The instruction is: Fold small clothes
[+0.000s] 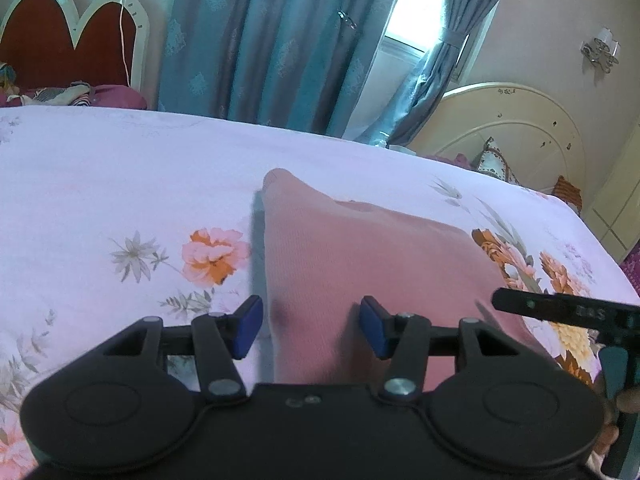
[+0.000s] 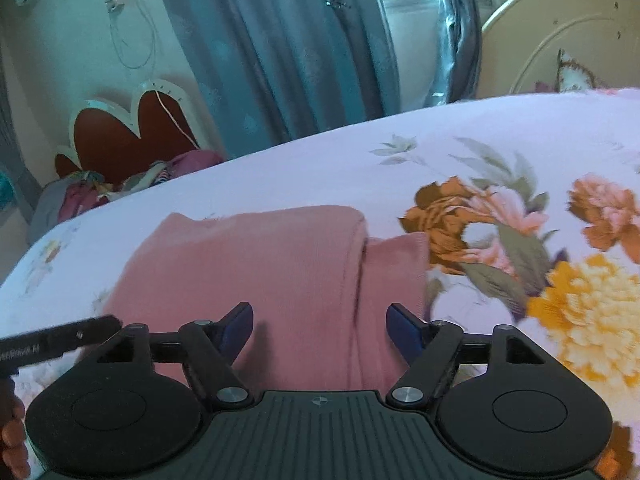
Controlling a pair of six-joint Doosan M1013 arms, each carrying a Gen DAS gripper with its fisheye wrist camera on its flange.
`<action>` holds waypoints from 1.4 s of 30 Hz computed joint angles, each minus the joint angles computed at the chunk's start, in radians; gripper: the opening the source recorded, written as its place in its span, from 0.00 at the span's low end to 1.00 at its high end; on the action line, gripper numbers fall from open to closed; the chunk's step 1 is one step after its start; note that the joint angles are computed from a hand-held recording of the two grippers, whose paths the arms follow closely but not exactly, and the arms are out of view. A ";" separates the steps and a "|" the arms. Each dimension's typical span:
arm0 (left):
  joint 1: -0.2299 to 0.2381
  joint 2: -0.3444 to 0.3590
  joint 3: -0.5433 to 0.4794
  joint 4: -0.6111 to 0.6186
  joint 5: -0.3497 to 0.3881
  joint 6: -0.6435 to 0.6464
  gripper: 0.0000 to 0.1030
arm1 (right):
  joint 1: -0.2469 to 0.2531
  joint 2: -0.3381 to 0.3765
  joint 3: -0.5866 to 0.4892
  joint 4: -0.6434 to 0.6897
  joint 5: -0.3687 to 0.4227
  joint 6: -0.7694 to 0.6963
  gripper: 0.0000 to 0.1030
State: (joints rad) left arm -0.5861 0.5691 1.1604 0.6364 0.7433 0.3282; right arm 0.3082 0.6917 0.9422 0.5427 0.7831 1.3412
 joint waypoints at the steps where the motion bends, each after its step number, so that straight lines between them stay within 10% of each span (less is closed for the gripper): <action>1: 0.001 0.000 0.000 0.003 0.001 0.000 0.50 | -0.002 0.012 -0.018 0.007 0.020 0.004 0.41; 7: 0.012 0.005 -0.004 -0.008 -0.003 0.011 0.50 | -0.005 0.059 -0.086 0.017 0.091 0.021 0.40; 9: 0.015 0.009 -0.010 -0.010 0.000 0.014 0.52 | -0.005 0.068 -0.100 0.030 0.120 0.012 0.16; 15: 0.018 0.021 -0.031 -0.016 -0.009 0.032 0.52 | -0.001 0.020 -0.029 -0.006 0.006 0.029 0.08; 26: 0.017 0.052 -0.062 -0.102 -0.017 0.118 0.62 | -0.003 -0.007 0.012 -0.171 -0.002 0.161 0.09; 33: 0.018 0.021 -0.032 -0.123 -0.024 0.138 0.62 | -0.023 -0.080 0.096 -0.101 -0.013 0.139 0.28; 42: -0.018 -0.057 0.077 -0.122 -0.060 0.133 0.58 | -0.024 -0.191 0.251 -0.018 0.024 0.069 0.29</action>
